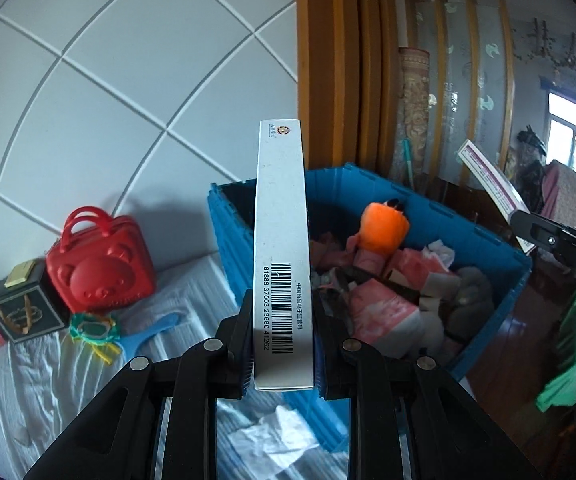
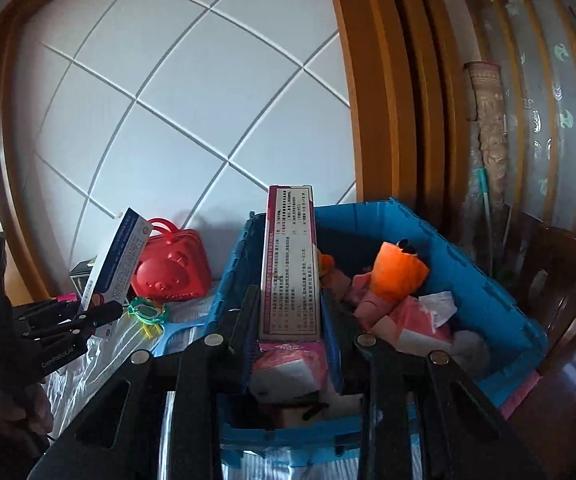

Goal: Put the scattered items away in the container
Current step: 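Carry both medicine boxes over the blue crate with both tools, then open both tools to drop the medicine boxes into the crate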

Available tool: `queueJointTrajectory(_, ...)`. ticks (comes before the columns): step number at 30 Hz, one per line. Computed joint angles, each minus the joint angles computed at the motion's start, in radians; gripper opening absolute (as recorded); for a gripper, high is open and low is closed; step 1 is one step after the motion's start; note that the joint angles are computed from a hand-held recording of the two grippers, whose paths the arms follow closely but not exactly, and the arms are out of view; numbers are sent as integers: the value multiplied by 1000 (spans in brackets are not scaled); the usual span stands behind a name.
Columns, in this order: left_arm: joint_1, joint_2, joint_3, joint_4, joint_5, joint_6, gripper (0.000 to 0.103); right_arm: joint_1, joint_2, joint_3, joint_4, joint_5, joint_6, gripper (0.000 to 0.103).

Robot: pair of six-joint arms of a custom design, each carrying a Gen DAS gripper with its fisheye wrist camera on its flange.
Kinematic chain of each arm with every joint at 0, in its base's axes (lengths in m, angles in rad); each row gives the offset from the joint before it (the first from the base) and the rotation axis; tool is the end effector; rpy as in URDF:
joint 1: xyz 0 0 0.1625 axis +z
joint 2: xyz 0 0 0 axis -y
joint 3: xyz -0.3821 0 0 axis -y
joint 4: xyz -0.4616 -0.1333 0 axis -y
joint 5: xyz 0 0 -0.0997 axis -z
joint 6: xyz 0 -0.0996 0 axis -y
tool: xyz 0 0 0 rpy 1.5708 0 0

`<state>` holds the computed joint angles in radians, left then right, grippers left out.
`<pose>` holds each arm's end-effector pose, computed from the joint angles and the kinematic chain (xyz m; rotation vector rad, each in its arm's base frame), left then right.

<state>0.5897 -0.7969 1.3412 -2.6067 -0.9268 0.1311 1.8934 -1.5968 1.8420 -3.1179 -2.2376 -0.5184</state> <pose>-0.5471 -0.5984 0.1736 1.1848 2.3174 -0.9496 0.2391 -0.4892 0.5077 0.3315 -2.0213 1.4343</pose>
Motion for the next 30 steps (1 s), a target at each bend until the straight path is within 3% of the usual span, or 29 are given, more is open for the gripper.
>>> queueJointTrajectory(15, -47, 315, -411, 199, 28, -62, 23, -176, -92, -67, 155, 178, 6, 28)
queueJointTrajectory(16, -48, 333, -438, 221, 30, -70, 26, -184, -92, -72, 159, 188, 9, 28)
queueJointTrajectory(19, -58, 369, -487, 228, 61, -75, 69, -203, -81, -94, 167, 213, 40, 28)
queueJointTrajectory(20, -65, 369, -481, 202, 86, -63, 74, -209, -77, -101, 169, 220, 53, 29)
queueJointTrajectory(25, -83, 328, -413, 132, 133, -46, 79, -194, -89, -80, 108, 216, 35, 44)
queueJointTrajectory(30, -96, 237, -260, 24, 197, -38, 80, -170, -130, -21, 55, 235, 29, 45)
